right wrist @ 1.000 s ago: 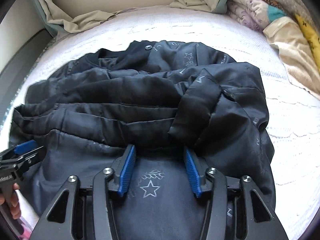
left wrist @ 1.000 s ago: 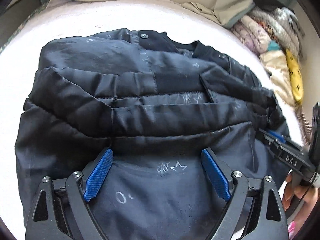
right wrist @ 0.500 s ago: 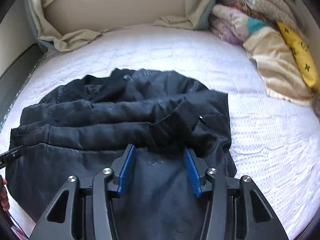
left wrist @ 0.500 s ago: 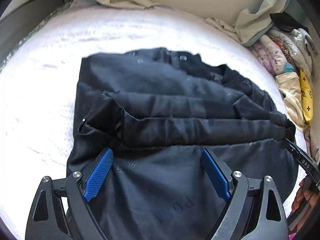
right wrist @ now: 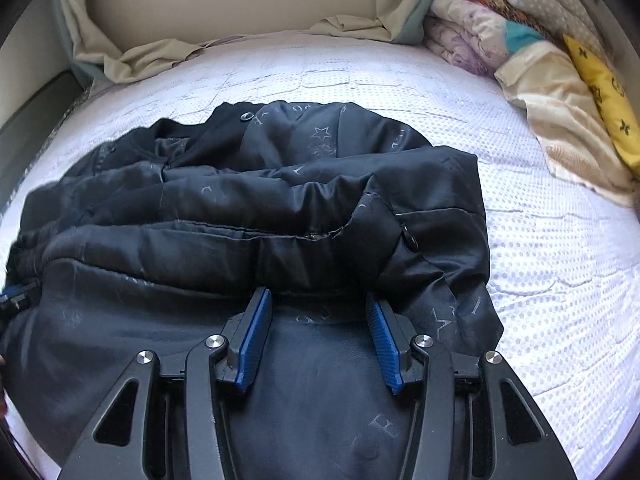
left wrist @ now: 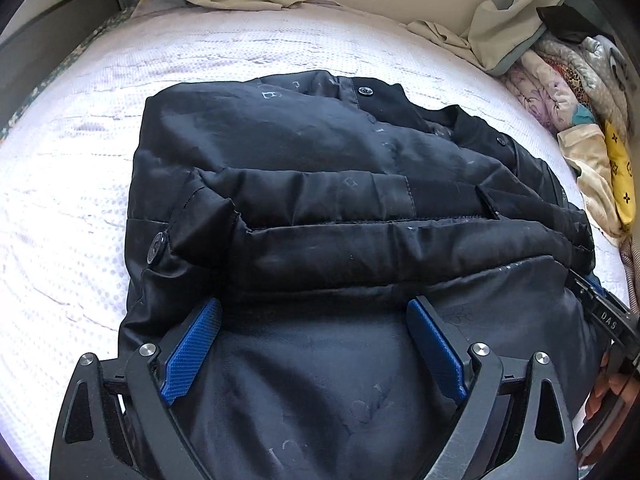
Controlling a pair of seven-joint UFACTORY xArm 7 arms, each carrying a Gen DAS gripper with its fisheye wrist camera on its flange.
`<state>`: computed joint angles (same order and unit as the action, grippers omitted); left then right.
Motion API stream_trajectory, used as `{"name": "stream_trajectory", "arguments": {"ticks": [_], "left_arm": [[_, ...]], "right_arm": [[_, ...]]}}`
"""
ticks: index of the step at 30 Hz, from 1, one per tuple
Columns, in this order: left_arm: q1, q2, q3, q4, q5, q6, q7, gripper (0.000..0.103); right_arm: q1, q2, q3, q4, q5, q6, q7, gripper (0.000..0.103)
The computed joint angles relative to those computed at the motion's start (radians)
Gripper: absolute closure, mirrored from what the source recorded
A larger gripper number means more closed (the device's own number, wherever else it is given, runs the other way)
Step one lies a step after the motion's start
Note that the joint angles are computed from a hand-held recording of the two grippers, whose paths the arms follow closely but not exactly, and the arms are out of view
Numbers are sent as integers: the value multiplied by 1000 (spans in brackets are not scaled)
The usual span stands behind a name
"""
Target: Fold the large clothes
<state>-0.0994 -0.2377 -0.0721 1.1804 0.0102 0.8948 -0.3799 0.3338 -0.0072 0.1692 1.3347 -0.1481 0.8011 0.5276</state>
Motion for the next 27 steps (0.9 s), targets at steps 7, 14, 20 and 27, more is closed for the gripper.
{"name": "stream_trajectory", "arguments": {"ticks": [7,14,20,27], "left_arm": [[-2,-3,-6,32,14,60,4,4],[-4,-3,-9,54,27,91,-9,4],[-3,-16,-9,68,33,109,-11,4],[-1,-59,12,76,-8,116,18,4]], "right_arm": [[-8,8,-8,107,121,109,3,36],[2,-9,3,149,87,88,22,36],[14,-37,15,155,91,69,-3,36],[14,-59,14,148,129,74,-31,36]]}}
